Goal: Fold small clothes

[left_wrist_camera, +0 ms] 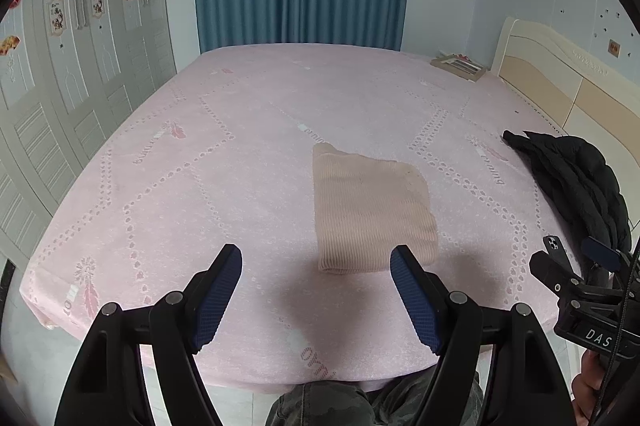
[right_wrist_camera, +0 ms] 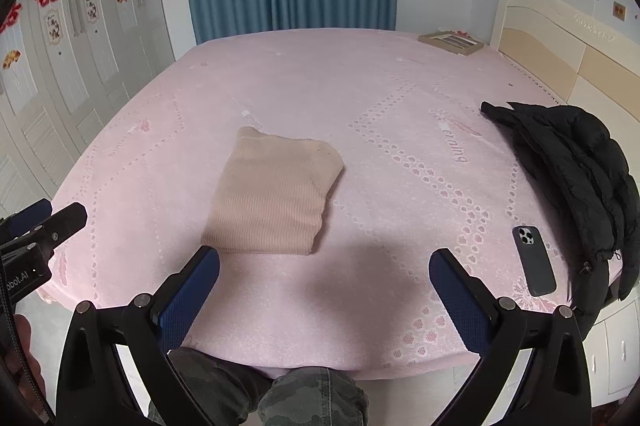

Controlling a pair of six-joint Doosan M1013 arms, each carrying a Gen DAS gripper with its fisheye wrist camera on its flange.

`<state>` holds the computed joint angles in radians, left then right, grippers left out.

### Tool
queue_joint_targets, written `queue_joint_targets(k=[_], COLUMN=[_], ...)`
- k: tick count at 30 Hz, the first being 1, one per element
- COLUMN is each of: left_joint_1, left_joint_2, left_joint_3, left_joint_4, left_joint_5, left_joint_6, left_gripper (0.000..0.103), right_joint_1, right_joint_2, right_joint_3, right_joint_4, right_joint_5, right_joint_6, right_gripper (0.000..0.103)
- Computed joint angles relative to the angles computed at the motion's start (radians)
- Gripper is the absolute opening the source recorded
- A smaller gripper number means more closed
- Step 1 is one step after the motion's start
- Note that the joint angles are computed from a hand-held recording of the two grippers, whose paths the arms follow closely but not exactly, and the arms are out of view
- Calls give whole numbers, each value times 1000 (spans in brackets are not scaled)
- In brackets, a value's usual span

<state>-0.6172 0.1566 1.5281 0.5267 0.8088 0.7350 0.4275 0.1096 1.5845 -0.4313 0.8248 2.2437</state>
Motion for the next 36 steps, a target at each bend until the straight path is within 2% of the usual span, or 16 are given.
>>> queue_joint_targets(k=[36], left_joint_1=[6], left_joint_2=[-4], left_joint_3=[0], left_joint_4=[5], left_joint_5=[13], left_joint_6=[3], left_gripper=[75], right_joint_1=[0], right_joint_2=[-4], right_joint_3=[-7], right_joint_4=[-24], right_joint_5=[-7], right_joint_6=[37], right_gripper=[103])
